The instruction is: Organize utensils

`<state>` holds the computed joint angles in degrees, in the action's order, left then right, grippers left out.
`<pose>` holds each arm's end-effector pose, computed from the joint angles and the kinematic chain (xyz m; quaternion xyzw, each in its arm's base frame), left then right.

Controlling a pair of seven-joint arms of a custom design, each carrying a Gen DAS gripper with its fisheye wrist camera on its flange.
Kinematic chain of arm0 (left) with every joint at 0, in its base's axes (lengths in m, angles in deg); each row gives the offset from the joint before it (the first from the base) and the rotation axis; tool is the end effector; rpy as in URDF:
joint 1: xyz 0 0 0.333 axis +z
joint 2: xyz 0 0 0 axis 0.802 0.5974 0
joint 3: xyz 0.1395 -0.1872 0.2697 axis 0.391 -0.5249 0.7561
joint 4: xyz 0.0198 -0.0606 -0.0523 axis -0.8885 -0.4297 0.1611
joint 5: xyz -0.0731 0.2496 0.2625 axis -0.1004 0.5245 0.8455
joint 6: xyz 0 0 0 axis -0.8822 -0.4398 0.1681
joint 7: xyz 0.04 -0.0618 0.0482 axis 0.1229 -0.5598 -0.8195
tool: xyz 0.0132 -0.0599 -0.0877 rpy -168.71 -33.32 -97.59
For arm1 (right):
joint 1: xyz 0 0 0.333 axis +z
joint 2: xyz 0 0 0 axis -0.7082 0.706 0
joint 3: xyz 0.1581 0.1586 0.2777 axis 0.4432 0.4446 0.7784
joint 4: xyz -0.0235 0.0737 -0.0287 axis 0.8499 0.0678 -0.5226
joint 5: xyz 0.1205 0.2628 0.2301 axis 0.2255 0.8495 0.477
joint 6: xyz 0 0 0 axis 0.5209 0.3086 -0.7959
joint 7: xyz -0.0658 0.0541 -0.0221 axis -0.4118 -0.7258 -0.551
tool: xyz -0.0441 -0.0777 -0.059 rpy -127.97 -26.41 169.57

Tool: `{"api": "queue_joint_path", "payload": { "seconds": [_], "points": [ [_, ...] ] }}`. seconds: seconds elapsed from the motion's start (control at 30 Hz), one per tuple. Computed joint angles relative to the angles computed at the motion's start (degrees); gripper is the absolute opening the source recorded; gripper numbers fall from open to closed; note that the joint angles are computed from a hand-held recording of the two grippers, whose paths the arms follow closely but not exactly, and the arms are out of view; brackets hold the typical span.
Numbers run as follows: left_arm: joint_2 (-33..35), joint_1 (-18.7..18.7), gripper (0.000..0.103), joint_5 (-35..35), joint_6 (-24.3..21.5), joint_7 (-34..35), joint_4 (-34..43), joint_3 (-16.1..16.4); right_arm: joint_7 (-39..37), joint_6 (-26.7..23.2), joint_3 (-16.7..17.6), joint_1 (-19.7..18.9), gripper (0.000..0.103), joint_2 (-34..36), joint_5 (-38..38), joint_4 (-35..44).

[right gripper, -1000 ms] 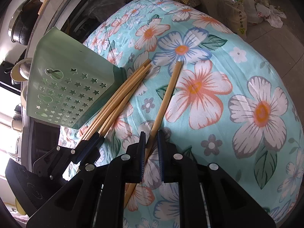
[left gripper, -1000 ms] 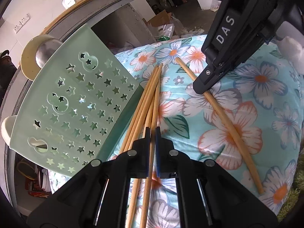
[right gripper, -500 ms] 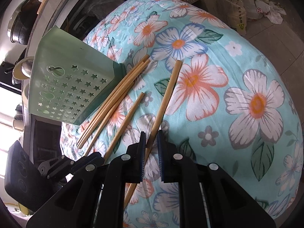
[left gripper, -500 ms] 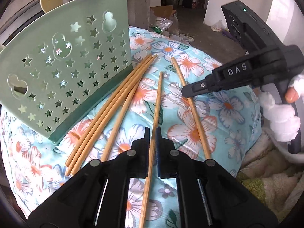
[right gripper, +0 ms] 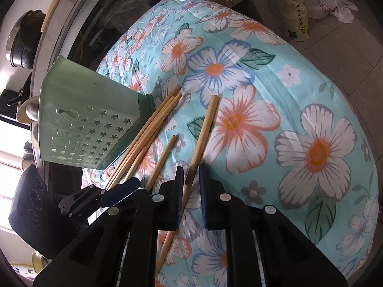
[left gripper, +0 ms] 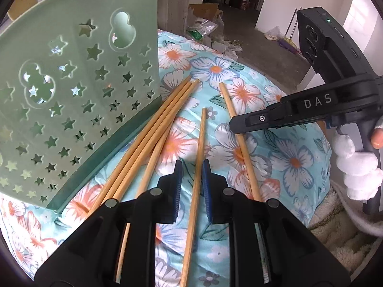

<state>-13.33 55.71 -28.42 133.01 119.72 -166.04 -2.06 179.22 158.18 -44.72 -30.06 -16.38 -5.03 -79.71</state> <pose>0.6814 -0.1411 0.4158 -0.2753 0.9221 -0.2712 0.0216 0.6083 0.2561 0.4065 -0.4181 0.8436 0.0590 0.3319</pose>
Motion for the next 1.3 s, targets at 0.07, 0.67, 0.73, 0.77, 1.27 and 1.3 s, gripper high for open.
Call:
{"api": "queue_joint_path", "payload": {
  "seconds": [0.07, 0.67, 0.73, 0.77, 1.27, 1.3],
  "points": [
    [1.11, -0.87, 0.016, 1.01, -0.42, -1.42, 1.20, 0.31, -0.32, 0.61, 0.63, -0.76, 0.014, 0.84, 0.83, 0.60],
    [-1.00, 2.54, 0.005, -5.76, 3.41, -0.03, -1.07, -3.32, 3.62, 11.31, -0.97, 1.32, 0.007, -1.99, -1.29, -3.24],
    [-2.77, 4.34, 0.005, -10.33, 2.63, 2.95, -2.13, -3.94, 6.95, 10.40, -9.05, 8.35, 0.007, -3.54, -5.68, -3.59],
    [-3.57, 4.97, 0.005, -12.68, 2.25, 4.42, -2.54, -4.04, 8.69, 10.06, -12.92, 11.72, 0.007, -4.18, -8.14, -3.75],
    [-10.06, 9.87, 0.005, -39.27, -9.21, 11.32, 1.37, 3.04, 24.68, 11.42, -38.39, 33.07, 0.006, -8.17, -35.21, -3.74],
    [-10.22, 10.04, 0.005, -40.69, -9.01, 11.29, 2.07, 3.39, 24.58, 11.88, -37.73, 32.34, 0.006, -8.31, -36.10, -3.50]
  ]
}}
